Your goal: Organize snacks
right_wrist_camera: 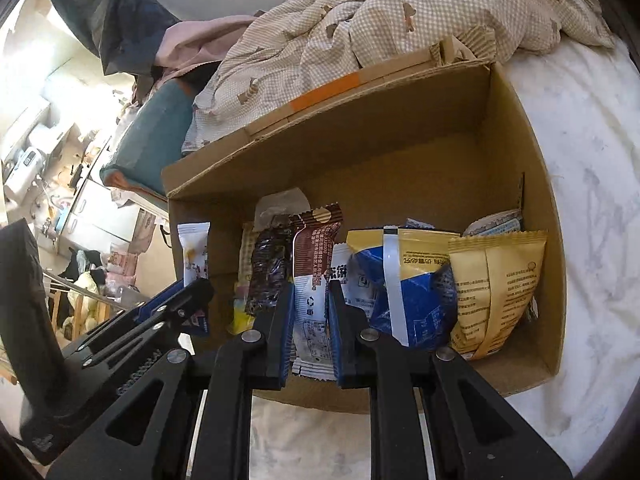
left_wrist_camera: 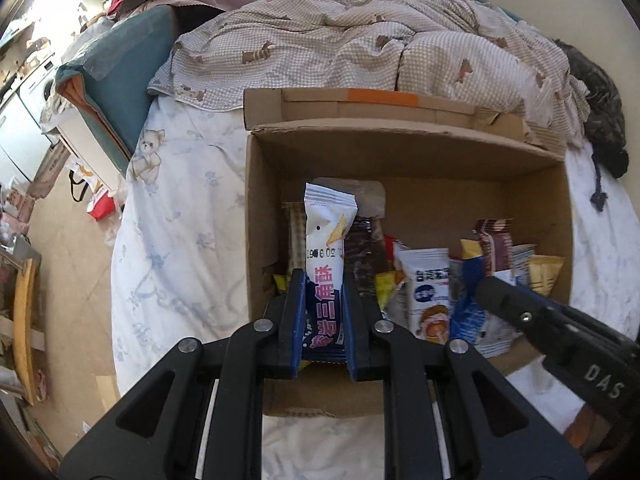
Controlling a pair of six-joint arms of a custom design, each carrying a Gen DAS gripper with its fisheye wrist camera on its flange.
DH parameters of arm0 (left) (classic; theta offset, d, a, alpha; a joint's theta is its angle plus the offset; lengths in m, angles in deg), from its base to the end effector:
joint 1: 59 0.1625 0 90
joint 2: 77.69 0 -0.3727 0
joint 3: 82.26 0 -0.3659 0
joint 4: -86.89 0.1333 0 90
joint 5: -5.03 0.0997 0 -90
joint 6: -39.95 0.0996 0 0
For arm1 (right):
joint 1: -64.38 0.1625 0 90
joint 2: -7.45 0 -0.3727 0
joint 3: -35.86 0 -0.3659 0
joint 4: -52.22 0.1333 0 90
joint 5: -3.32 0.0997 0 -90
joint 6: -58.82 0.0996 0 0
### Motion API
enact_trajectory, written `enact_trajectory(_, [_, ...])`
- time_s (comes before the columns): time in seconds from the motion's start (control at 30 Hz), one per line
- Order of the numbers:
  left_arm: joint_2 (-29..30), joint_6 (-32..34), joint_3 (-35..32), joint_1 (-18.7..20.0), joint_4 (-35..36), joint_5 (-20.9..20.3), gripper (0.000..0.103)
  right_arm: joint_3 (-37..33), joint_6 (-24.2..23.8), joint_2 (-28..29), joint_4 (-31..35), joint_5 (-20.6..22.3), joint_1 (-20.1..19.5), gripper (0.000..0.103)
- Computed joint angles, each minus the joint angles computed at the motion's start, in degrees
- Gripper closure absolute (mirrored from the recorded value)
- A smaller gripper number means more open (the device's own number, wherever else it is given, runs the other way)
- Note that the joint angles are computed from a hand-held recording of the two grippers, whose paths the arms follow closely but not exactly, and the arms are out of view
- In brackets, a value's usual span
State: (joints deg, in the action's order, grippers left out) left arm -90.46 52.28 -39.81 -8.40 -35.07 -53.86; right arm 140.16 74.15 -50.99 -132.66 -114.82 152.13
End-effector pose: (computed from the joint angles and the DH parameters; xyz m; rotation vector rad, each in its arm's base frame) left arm -0.3551 -0.7234 -0.0175 1.1274 2.3586 -0.2209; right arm 0.0634 -0.5845 0.2352 -0.6650 -2.4292 1.2049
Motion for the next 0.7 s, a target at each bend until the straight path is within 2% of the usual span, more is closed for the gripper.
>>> enact_trajectory(0.13, [0.41,0.21,-0.49,0.17,-0.45,0.61,0.088,0.04,0.4,-0.06,-0.21,-0.08,0.05,0.084])
enact_trajectory(0.2, [0.23,0.03,-0.4,0.29,-0.8,0.49,0.088,-0.46,-0.47,0.35,-0.53,-2.2,0.78,0.082])
enact_trajectory(0.27, [-0.12,-0.35,-0.31,0.35,-0.7,0.02,0.083,-0.39,-0.48,0.43,-1.4,-3.29,1.19,0.082])
enact_trajectory(0.3, [-0.5,-0.04,0.24,0.24,-1.14,0.16,0.069,-0.13,-0.15,0.36,-2.22,-3.6,1.31,0.081])
enact_trajectory(0.33, [-1.0,0.21,1.11,0.1,-2.03,0.31,0.048,0.22,0.0,0.19,-3.29,-3.62,1.38,0.081])
enact_trajectory(0.4, [-2.88,0.9,4.16,-0.09,-5.55,-0.09,0.023,0.93,-0.38,-0.22,-5.14,-3.29,1.48,0.08])
enact_trajectory(0.47, [-4.76,1.88,6.84,-0.18,-8.53,-1.18,0.021,1.59,-0.32,-0.67,-6.58,-3.48,1.79,0.077])
enact_trajectory(0.53, [-6.08,2.81,8.53,-0.33,-9.88,-1.23,0.021,2.26,-0.31,-1.13,-7.75,-3.58,2.17,0.063])
enact_trajectory(0.57, [-6.74,3.03,9.35,-0.41,-10.43,-1.04,0.021,2.75,-0.48,-1.23,-9.05,-3.92,2.5,0.043])
enact_trajectory(0.6, [-7.5,3.03,10.18,-0.43,-10.86,-1.06,0.021,3.21,-0.77,-1.15,-11.05,-4.83,3.08,0.031])
enact_trajectory(0.7, [-10.15,2.99,13.45,-0.4,-13.15,-1.35,0.021,4.06,-2.11,-1.22,-13.69,-6.74,4.68,0.029])
